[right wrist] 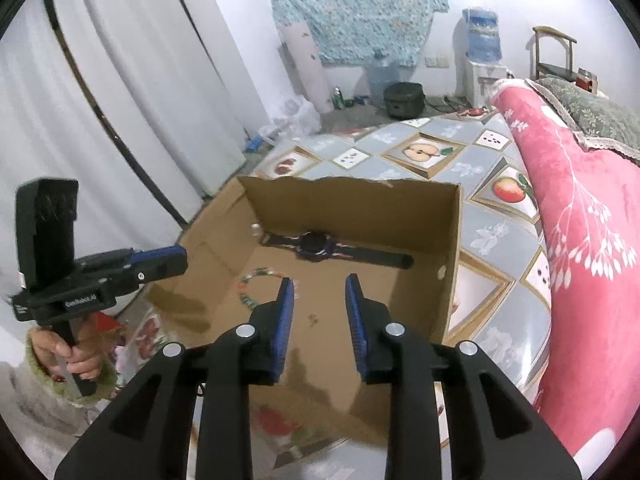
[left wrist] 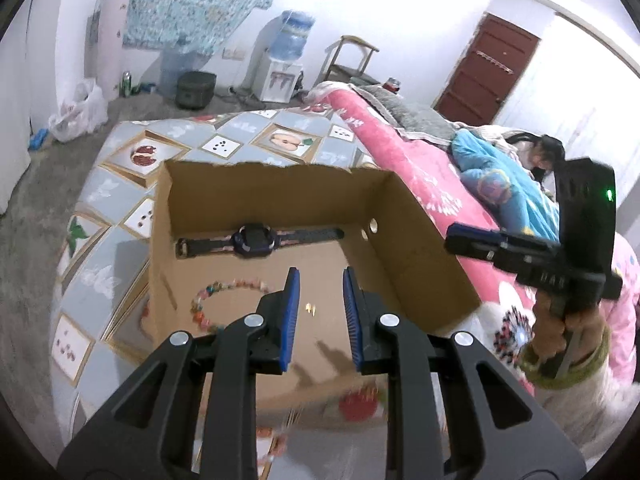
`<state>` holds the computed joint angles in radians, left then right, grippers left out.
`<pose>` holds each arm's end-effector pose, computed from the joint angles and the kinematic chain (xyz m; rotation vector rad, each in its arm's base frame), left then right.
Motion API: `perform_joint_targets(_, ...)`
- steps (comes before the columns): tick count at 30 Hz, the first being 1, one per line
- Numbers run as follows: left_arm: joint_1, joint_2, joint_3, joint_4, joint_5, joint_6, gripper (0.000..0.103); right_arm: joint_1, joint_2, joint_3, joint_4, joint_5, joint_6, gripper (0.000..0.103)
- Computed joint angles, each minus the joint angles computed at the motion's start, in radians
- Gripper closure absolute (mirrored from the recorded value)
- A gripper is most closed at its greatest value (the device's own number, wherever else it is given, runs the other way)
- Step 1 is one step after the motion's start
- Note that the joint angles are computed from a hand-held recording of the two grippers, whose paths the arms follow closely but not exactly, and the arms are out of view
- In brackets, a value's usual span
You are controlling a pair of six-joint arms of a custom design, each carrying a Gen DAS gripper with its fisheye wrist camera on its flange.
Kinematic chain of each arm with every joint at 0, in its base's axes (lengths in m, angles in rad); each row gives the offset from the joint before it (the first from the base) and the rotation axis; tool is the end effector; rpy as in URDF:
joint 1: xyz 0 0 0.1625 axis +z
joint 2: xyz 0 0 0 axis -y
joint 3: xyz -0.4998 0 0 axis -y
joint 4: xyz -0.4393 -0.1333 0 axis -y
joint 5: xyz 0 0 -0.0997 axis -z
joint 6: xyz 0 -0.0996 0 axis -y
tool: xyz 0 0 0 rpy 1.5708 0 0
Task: Organize jewelry
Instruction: 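Withdraw both tools from the box back to the table, then grasp the thin silver chain with the right tool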
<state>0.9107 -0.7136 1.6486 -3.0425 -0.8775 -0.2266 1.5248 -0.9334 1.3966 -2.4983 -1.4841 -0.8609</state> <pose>-0.3126 -0.7239 0.1213 0.3010 2.5449 -1.0286 0.1039 -0.8297 0.3238 1.1919 -2.6856 0.6802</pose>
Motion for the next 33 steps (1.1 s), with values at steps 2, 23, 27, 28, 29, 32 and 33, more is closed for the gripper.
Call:
perform_joint_targets(2,-0.017,-0.020,0.066,-0.053,-0.004,0.019,0.082,-0.014,-0.033,0.048,-0.002,0.035,-0.026,0.076)
perform_joint_targets(23,-0.056,0.102,0.187,0.038,0.084,0.003,0.080,-0.103,-0.100,0.363,-0.173,-0.160,-0.138,0.076)
perform_joint_targets(27,-0.056,0.131,0.157,0.083,0.116,0.019,0.080,-0.094,-0.077,0.379,-0.243,-0.206,-0.169,0.076)
perform_joint_targets(28,-0.054,0.137,0.149,0.088,0.117,0.023,0.080,-0.094,-0.072,0.377,-0.249,-0.210,-0.173,0.076)
perform_joint_targets(29,-0.055,0.142,0.146,0.090,0.118,0.024,0.080,-0.093,-0.066,0.374,-0.257,-0.214,-0.180,0.076)
perform_joint_targets(32,-0.058,0.153,0.143,0.069,0.125,0.044,0.080,-0.091,-0.057,0.370,-0.269,-0.214,-0.199,0.076)
perform_joint_targets(33,-0.058,0.160,0.139,0.064,0.126,0.047,0.080,-0.089,-0.053,0.368,-0.277,-0.219,-0.206,0.076)
